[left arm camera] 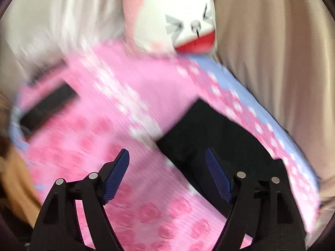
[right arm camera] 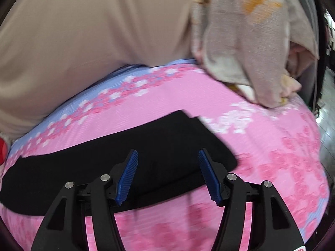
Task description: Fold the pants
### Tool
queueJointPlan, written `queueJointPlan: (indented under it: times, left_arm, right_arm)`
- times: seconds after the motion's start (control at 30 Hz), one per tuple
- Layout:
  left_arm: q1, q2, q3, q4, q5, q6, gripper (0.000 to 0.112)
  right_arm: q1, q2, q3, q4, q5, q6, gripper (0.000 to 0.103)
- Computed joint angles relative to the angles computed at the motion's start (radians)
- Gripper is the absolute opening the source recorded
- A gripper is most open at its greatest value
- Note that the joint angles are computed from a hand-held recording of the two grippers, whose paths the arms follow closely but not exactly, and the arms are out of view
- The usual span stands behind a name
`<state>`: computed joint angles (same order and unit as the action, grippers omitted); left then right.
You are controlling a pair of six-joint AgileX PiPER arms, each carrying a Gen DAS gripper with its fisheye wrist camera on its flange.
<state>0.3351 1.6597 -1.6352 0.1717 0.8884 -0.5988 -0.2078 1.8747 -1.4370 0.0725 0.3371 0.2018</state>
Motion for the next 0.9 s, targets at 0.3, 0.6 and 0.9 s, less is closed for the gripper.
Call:
queueJointPlan:
  times: [0.3, 0.6, 0.9]
  left_arm:
    - [-0.402, 0.081, -0.117, 0.339, 0.060, -0.132, 0.088]
    - [-0.627, 0.354, -0.406, 0.396, 0.196, -0.064, 0.091]
    - [-0.642, 0.465, -0.476, 0.375, 0.237, -0.041, 0.092]
  right_arm:
    - [-0.110, 0.321, -0.451, 0.171, 0.279, -0.317, 0.050]
    - [-0.111, 0.119, -0.198, 0.171, 0.115, -0.368, 0.007]
    - [-0.102, 0.081, -0.118, 0.025, 0.050, -0.165, 0.022]
